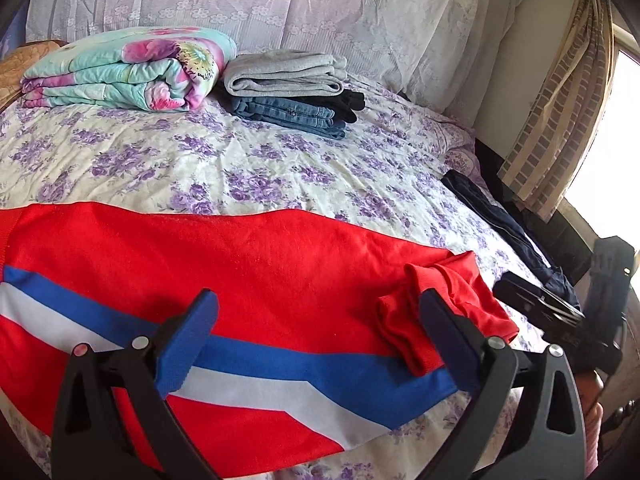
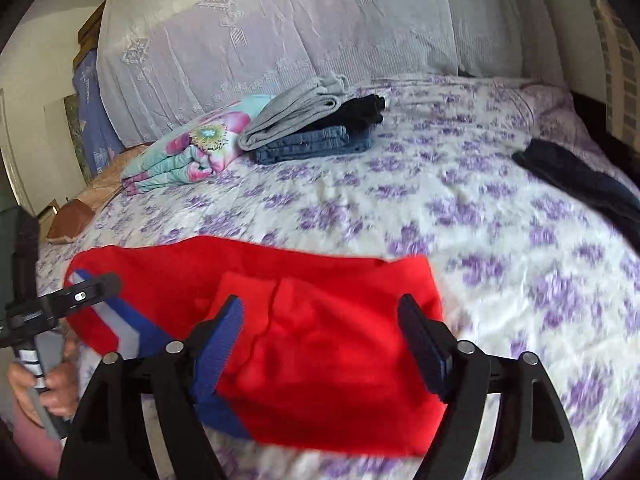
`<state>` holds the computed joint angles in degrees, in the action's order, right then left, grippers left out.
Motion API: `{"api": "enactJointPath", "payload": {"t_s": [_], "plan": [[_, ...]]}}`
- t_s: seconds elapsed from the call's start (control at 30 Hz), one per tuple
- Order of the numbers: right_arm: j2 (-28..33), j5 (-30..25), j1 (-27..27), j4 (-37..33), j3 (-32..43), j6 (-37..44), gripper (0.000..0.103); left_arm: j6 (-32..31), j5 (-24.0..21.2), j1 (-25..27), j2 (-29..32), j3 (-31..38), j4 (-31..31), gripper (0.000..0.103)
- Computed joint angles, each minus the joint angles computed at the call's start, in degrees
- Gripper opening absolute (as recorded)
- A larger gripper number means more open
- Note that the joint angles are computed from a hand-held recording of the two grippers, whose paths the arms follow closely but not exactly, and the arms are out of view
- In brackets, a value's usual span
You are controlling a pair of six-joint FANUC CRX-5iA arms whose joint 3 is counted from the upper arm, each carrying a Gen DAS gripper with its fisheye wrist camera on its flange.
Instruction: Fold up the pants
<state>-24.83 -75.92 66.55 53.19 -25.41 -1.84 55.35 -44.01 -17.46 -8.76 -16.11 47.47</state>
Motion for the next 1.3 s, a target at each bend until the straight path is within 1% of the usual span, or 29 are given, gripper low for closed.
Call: {"api": "enactJointPath", "payload": {"t_s": [0.03, 0.1, 0.13, 0.17, 0.23, 0.3, 0.33, 0.37, 0.4, 0.43, 0.47, 0.5, 0.53, 0.57, 0.63, 0.67, 0.7, 0.77, 0.8, 0.87, 0.9, 0.93, 0.97, 1.0, 1.07, 1.1, 1.17, 1.23, 1.3], "plan": [[0.21, 1.80, -2.44, -1.87, 0.31, 1.32, 0.081, -0.28, 0.03, 0.11, -0.26, -0.42, 0.39, 0.098], [-0.20, 10.10, -9.65, -11.70, 1.81, 6.23, 0.081, -0.22, -0.31, 0.50, -0.63, -1.09, 0.62, 0.098], [-0.12, 11.48, -11.85, -16.05, 2.84, 6.65, 0.081, 0.06, -0.55, 0.64, -0.69, -1.21, 0.52, 0.098], [-1.25, 13.29, -13.15, -17.41, 2.72, 4.95, 0.080, 0.10, -0.91, 0.88, -0.74, -1.36, 0.76, 0.098], [-3.07, 14.48, -12.34, -15.96, 2.31, 3.93, 0.080, 0.58, -2.34, 1.48, -0.75, -1.02, 0.77, 0.098], [-3.47, 11.22, -11.28, -13.70, 4.18, 6.04, 0.080, 0.41, -5.38, 1.67, 0.11, 0.87, 0.77, 0.098], [-2.94, 9.17, -11.55, -14.06, 6.03, 8.64, 0.080, 0.12, -6.73, 1.49, 0.62, 1.88, 0.78, 0.098], [-1.41, 5.66, -12.59, -15.33, 9.28, 13.15, 0.080, -0.22, -8.12, 0.78, 1.41, 3.73, 0.00, 0.098], [0.48, 2.32, -13.93, -16.45, 12.17, 16.76, 0.080, -0.34, -7.96, -0.48, 1.91, 5.39, -1.43, 0.098], [3.16, -1.85, -15.80, -17.95, 15.80, 21.56, 0.080, 0.12, -6.81, -1.98, 2.34, 6.84, -3.34, 0.098], [6.99, -6.49, -18.39, -20.11, 20.41, 27.79, 0.080, 1.62, -5.92, -3.35, 2.98, 8.54, -5.90, 0.098], [9.61, -9.25, -20.57, -21.95, 23.34, 32.13, 0.080, 4.99, -4.97, -5.80, 4.63, 12.14, -11.45, 0.098], [12.54, -11.58, -22.98, -24.49, 26.73, 36.80, 0.080, 9.35, -5.25, -7.82, 6.61, 16.06, -17.35, 0.098], [15.33, -13.42, -25.28, -27.20, 29.82, 41.56, 0.080, 13.87, -6.58, -9.60, 9.01, 20.36, -22.72, 0.098], [19.65, -16.84, -26.95, -28.61, 32.56, 48.04, 0.080, 20.72, -10.59, -12.55, 14.39, 28.34, -29.95, 0.098], [22.06, -19.10, -27.44, -28.66, 33.72, 52.05, 0.079, 22.36, -12.18, -13.56, 16.27, 30.88, -32.38, 0.098], [23.09, -20.48, -27.60, -28.76, 33.93, 54.34, 0.079, 24.00, -14.11, -15.12, 18.40, 33.85, -36.27, 0.098], [23.32, -22.45, -27.99, -29.29, 33.62, 57.34, 0.079, 25.30, -16.31, -16.78, 20.28, 36.15, -41.24, 0.098], [23.15, -23.23, -28.19, -28.68, 33.64, 57.99, 0.079, 25.02, -16.33, -16.68, 20.41, 35.60, -41.07, 0.099], [23.29, -26.05, -27.63, -22.76, 31.92, 58.35, 0.079, 24.58, -16.10, -15.06, 20.64, 33.98, -37.28, 0.099], [23.05, -26.26, -27.74, -22.15, 32.11, 58.06, 0.078, 24.27, -16.49, -14.23, 20.97, 33.80, -35.24, 0.099], [21.82, -24.38, -28.00, -24.54, 33.12, 57.19, 0.078, 24.11, -16.54, -13.89, 21.16, 33.74, -34.34, 0.099], [21.13, -22.45, -29.23, -29.93, 35.58, 57.38, 0.076, 23.94, -16.40, -13.70, 21.13, 33.56, -33.92, 0.099], [21.15, -21.54, -29.90, -33.71, 37.43, 57.91, 0.076, 23.89, -16.16, -13.78, 20.95, 33.39, -34.16, 0.099], [22.65, -21.79, -29.86, -36.92, 39.69, 60.52, 0.076, 24.09, -15.74, -14.14, 20.82, 33.27, -34.68, 0.099], [24.00, -23.17, -29.61, -37.90, 40.63, 62.81, 0.076, 23.76, -15.68, -13.98, 20.82, 33.12, -34.33, 0.099], [25.92, -26.64, -28.55, -35.86, 40.20, 65.69, 0.076, 23.25, -15.64, -13.63, 20.77, 32.78, -33.31, 0.099], [26.05, -28.18, -28.19, -33.43, 39.82, 65.70, 0.077, 23.17, -15.39, -13.76, 20.79, 32.66, -33.31, 0.099], [25.35, -28.92, -26.07, -24.51, 36.46, 63.24, 0.077, 23.61, -15.26, -14.05, 20.92, 32.90, -33.81, 0.099]]}}
